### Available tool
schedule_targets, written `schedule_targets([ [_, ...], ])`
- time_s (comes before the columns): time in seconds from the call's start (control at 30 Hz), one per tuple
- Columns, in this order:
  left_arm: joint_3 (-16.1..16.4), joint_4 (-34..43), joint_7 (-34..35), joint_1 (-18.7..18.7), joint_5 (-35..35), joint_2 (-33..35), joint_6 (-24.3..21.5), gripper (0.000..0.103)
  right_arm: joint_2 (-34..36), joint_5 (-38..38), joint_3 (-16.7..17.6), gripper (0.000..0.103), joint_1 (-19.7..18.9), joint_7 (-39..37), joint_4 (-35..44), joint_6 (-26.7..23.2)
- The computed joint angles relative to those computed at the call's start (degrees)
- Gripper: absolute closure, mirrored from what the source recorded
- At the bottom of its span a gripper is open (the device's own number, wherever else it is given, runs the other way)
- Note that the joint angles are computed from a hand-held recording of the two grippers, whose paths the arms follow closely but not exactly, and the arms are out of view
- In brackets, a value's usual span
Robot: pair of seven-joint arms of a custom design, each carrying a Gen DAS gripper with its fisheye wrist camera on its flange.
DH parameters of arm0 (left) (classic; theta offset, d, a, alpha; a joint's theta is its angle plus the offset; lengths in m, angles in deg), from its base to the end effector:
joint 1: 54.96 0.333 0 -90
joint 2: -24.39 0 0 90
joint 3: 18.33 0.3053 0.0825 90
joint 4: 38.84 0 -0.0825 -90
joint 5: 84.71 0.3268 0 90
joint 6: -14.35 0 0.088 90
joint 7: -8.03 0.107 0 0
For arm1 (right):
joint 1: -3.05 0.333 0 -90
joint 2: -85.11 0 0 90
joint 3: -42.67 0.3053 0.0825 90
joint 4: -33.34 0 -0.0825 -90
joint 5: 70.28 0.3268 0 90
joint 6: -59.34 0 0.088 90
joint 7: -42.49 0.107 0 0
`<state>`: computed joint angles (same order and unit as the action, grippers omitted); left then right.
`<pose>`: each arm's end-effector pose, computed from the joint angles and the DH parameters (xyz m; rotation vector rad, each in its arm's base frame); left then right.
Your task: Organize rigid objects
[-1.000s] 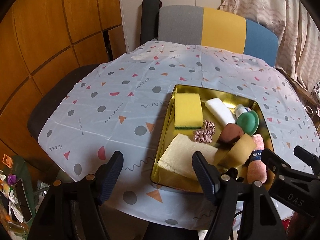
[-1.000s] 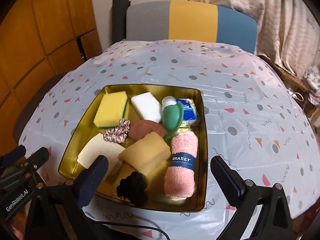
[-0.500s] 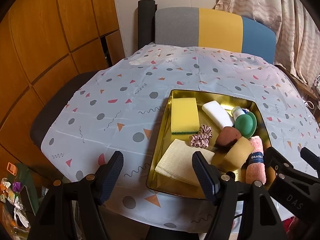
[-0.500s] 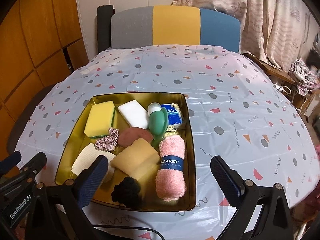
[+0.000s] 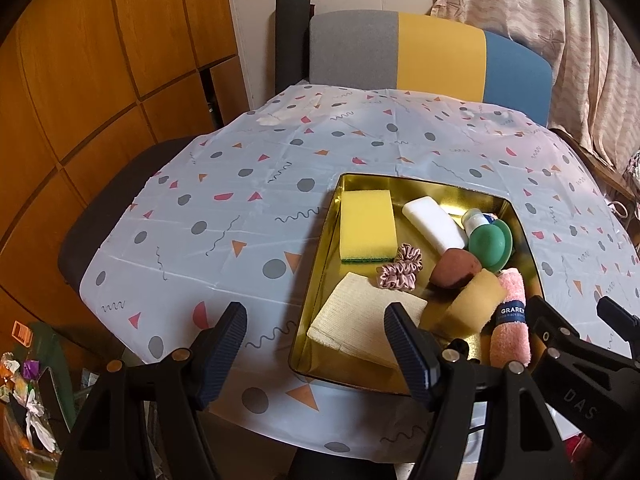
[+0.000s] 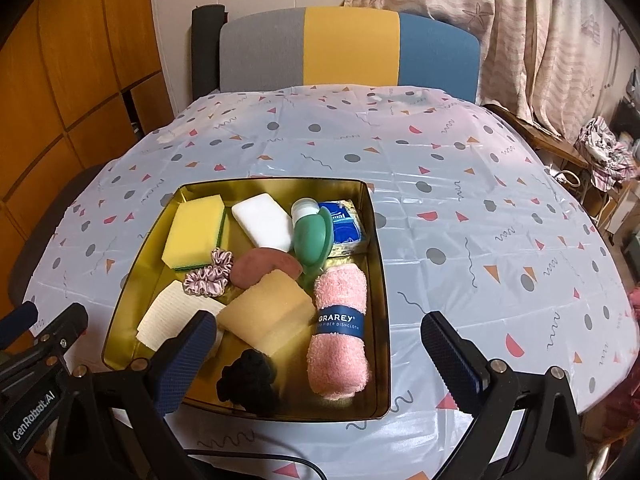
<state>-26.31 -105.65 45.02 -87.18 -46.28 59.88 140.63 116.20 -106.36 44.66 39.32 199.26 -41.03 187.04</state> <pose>0.5721 -0.4152 0.4909 -1.7885 1.8247 -0.5622 0.5558 0.4073 0.4840 -1.6449 2.0365 -0.6720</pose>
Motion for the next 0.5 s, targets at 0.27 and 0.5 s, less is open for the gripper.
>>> schedule_targets([
  [0.27, 0.0, 0.0, 0.4, -0.1, 0.1, 0.0, -0.1, 0.031, 0.4, 1.3, 0.4, 0.000, -0.3, -1.2, 0.3, 0.0],
  [0.5, 0.0, 0.6, 0.6, -0.3, 0.0, 0.4, -0.7, 0.031, 0.5, 1.3, 0.2, 0.000, -0.2, -1.1, 0.3, 0.0],
])
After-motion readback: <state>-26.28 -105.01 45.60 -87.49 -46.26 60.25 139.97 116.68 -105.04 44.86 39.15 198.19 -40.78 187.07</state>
